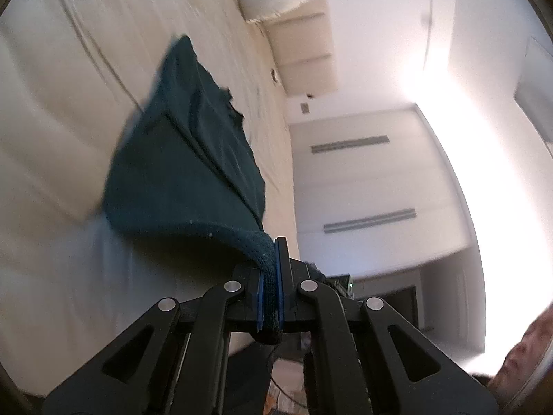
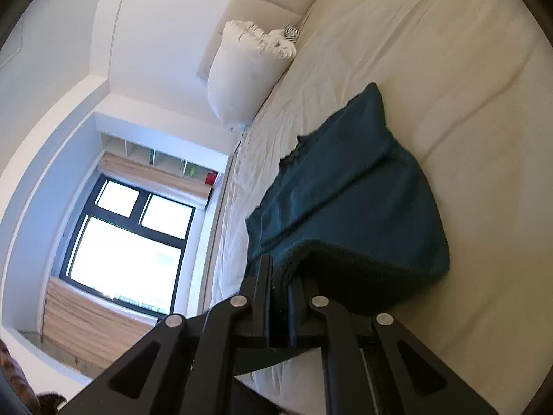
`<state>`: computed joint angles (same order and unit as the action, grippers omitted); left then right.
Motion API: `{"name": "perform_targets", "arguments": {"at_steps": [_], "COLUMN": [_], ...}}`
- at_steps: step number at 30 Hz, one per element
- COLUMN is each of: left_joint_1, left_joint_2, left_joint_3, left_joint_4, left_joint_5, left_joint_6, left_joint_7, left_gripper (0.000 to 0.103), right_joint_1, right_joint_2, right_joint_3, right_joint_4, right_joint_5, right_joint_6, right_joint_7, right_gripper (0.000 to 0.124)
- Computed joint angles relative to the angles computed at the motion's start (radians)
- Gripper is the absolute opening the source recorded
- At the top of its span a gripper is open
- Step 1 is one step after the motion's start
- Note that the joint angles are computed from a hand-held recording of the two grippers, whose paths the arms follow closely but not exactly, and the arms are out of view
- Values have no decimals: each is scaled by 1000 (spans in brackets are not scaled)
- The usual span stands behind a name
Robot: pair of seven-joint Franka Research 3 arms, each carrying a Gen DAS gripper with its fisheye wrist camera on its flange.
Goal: Fold small clothes
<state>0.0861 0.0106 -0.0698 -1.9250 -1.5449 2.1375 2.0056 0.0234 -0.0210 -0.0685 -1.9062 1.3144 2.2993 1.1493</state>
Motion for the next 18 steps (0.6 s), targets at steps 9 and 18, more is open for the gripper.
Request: {"name": "perform_targets", "arguments": {"at_steps": [9,18], "left_joint_1": [35,15], "left_joint_2": [303,687], "left_joint_3": [-68,-117], "left_joint_4": [368,900], "left_joint_5": [107,368], "left_joint_6": [79,113], "left_joint_7": [-168,-442], "left_gripper": [3,3], "right_joint_1": [-41,-87], "right_joint_2": [235,549], "right_joint_3": [44,109], "right_joint_4": [267,674], "right_joint_5": [-54,-266], "right_joint_6": [55,63], "right_joint_7": [113,336], "right_gripper": [8,8]}}
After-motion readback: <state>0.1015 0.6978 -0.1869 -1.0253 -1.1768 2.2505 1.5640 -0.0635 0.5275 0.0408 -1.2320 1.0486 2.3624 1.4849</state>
